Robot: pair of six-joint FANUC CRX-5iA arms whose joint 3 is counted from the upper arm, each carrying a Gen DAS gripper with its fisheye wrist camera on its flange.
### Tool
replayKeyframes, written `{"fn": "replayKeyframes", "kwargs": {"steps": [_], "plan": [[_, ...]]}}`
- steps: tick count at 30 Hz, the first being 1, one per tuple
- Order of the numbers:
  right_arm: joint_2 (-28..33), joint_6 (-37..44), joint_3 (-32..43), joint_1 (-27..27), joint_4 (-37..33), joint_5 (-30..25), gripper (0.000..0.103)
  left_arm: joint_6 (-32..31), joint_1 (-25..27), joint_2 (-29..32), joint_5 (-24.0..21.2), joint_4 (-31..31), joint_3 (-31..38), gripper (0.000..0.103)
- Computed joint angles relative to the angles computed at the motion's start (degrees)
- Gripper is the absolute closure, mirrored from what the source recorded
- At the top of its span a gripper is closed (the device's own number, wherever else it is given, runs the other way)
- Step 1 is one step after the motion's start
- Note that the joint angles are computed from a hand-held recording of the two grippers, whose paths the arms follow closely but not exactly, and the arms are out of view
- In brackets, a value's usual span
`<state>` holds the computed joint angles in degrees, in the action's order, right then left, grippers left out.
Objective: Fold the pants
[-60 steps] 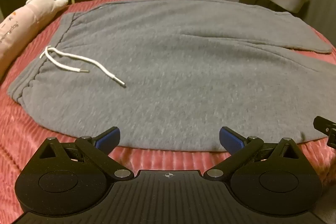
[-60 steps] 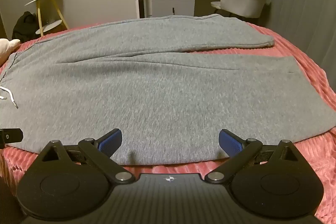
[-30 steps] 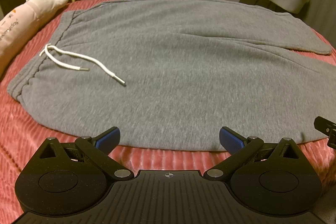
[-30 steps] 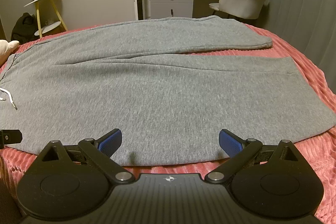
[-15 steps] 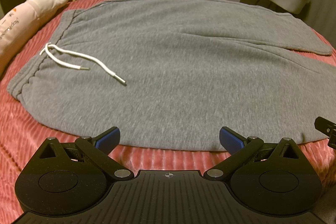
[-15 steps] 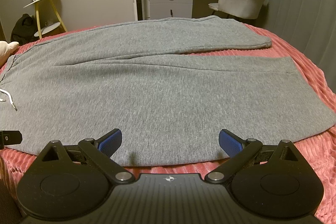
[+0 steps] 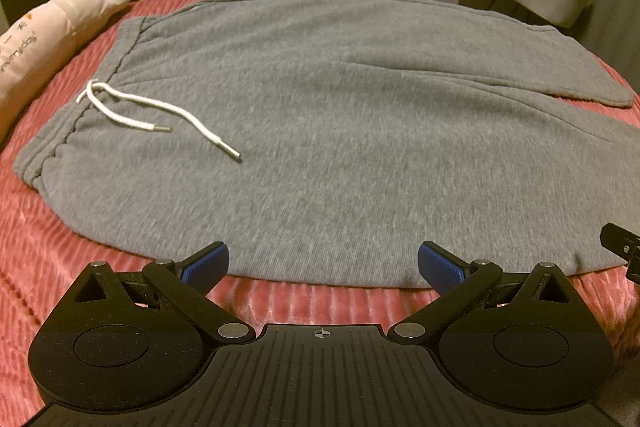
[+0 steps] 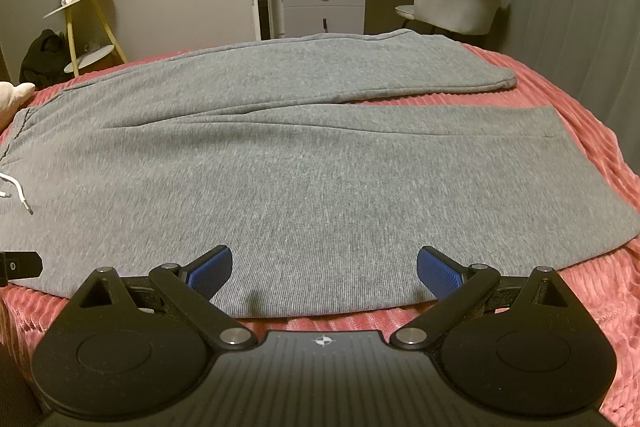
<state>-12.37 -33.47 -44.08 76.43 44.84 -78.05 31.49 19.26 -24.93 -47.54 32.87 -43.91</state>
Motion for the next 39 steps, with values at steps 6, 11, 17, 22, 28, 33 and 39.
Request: {"fn": "replayKeyframes", "kwargs": {"steps": [6,11,17,22,28,33,39], "plan": [[-0.5,0.3,0.1,0.2,-0.2,-0.5,0.004,0.0,0.0,0.0,-0.1,0.0,0.1,0.000],[-0.6,0.2,0.1,0.2,-0.2,-0.5,0.004,-0.1,0.1,0.1,-0.1,0.0,0.0,0.000],[-0.6,0.2,0.1,0.2,-0.3,-0.5,0.004,-0.1,0.1,0.1,-0.1,0.0,0.0,0.000],[-0.6,0.3,0.1,0.0,-0.2,-0.5,0.004,-0.1,0.1,0.1,-0.1,-0.1,0.1,0.000],[-0.6,0.1,0.1,0.1,-0.2,-0.5,0.004,-0.2,0.2,0.2,-0.1,-0.1,0.0,0.000],[-0.5,-0.1,0.1,0.2,-0.3,-0.4,0.004,-0.2,0.3,0.2,-0.1,-0.1,0.0,0.000],[-0.2,-0.3,0.2,0.1,-0.4,-0.2,0.004,-1.1,1.0,-0.1,-0.4,0.2,-0.5,0.000]]}}
